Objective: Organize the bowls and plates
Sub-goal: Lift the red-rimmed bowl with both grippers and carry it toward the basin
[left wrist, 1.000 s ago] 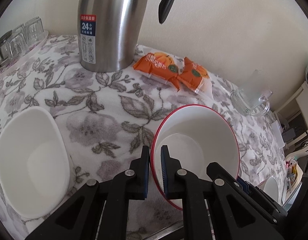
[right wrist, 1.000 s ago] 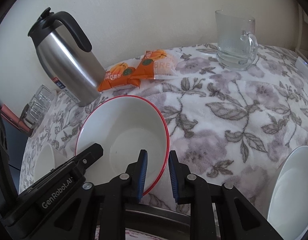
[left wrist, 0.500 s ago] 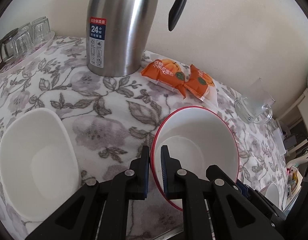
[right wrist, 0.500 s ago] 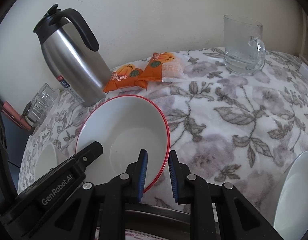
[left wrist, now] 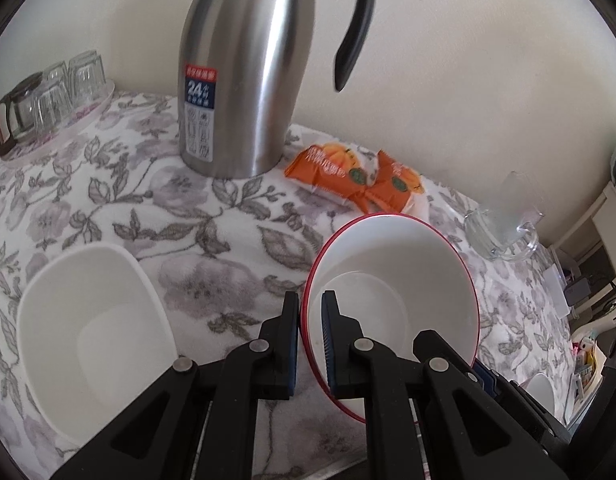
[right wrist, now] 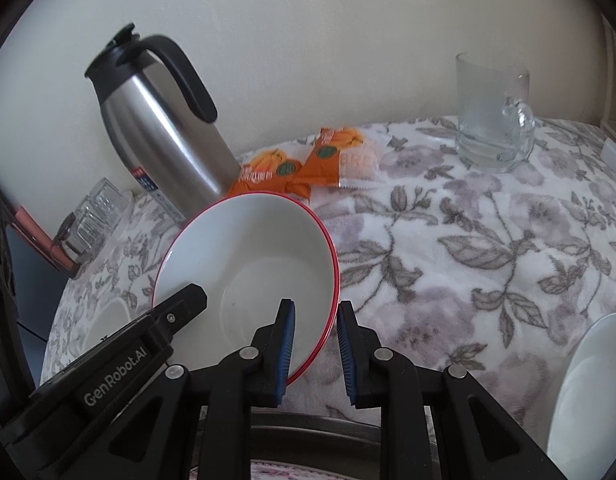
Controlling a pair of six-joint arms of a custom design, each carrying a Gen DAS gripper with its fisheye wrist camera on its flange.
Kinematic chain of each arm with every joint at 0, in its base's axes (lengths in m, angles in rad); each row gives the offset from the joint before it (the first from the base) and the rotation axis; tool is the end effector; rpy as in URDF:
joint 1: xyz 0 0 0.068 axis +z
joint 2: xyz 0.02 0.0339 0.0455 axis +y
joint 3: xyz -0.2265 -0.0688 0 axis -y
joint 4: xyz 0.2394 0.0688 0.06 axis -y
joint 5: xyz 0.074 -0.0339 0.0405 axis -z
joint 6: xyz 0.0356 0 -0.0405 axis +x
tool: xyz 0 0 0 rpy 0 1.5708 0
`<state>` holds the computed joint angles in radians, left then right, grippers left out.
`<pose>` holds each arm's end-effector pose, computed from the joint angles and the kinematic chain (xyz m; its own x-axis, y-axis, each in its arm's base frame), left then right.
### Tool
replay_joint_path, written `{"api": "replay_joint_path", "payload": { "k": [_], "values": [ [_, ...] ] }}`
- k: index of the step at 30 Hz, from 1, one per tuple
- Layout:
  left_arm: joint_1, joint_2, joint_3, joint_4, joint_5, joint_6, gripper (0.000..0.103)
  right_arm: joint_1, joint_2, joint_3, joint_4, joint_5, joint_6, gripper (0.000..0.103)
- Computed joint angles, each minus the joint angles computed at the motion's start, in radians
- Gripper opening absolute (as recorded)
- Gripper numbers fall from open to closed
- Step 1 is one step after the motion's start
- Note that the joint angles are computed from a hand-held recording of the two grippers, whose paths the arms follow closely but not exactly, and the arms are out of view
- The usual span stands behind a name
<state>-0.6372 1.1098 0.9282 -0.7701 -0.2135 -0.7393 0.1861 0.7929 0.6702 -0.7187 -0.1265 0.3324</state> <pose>0.1883 -0.1300 0.2435 -0.8089 -0.2205 -0.5451 -0.0844 0.9610 -0.2635 0.1749 0.0375 0.2236 -0.7795 0.1826 -0.5992 -0.0125 0.9518 0.3064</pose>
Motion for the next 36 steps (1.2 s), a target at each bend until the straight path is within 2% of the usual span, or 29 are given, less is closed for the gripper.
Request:
{"api": "replay_joint_path", "payload": {
  "k": [12, 22, 27, 33, 36],
  "values": [
    [-0.098, 0.008, 0.098, -0.087, -0.046, -0.014, 0.012, -0.124, -0.123, 0.048, -0.142, -0.078, -0.053, 0.023],
    [-0.229, 0.007, 0.206, -0.212, -0.118, -0.091, 0.012, -0.228, -0.231, 0.117, -0.328, -0.132, -0.108, 0.023],
    [-0.274, -0.022, 0.242, -0.269, -0.129, -0.123, 0.012, -0.314, -0.274, 0.173, -0.436, -0.198, -0.167, 0.023],
    [-0.387, -0.022, 0.329, -0.390, -0.225, -0.179, 0.012, -0.330, -0.296, 0.256, -0.537, -0.208, -0.180, 0.024],
    [-0.450, -0.029, 0.351, -0.446, -0.269, -0.240, 0.012, -0.350, -0.308, 0.291, -0.591, -0.221, -0.196, 0.024]
  ]
}}
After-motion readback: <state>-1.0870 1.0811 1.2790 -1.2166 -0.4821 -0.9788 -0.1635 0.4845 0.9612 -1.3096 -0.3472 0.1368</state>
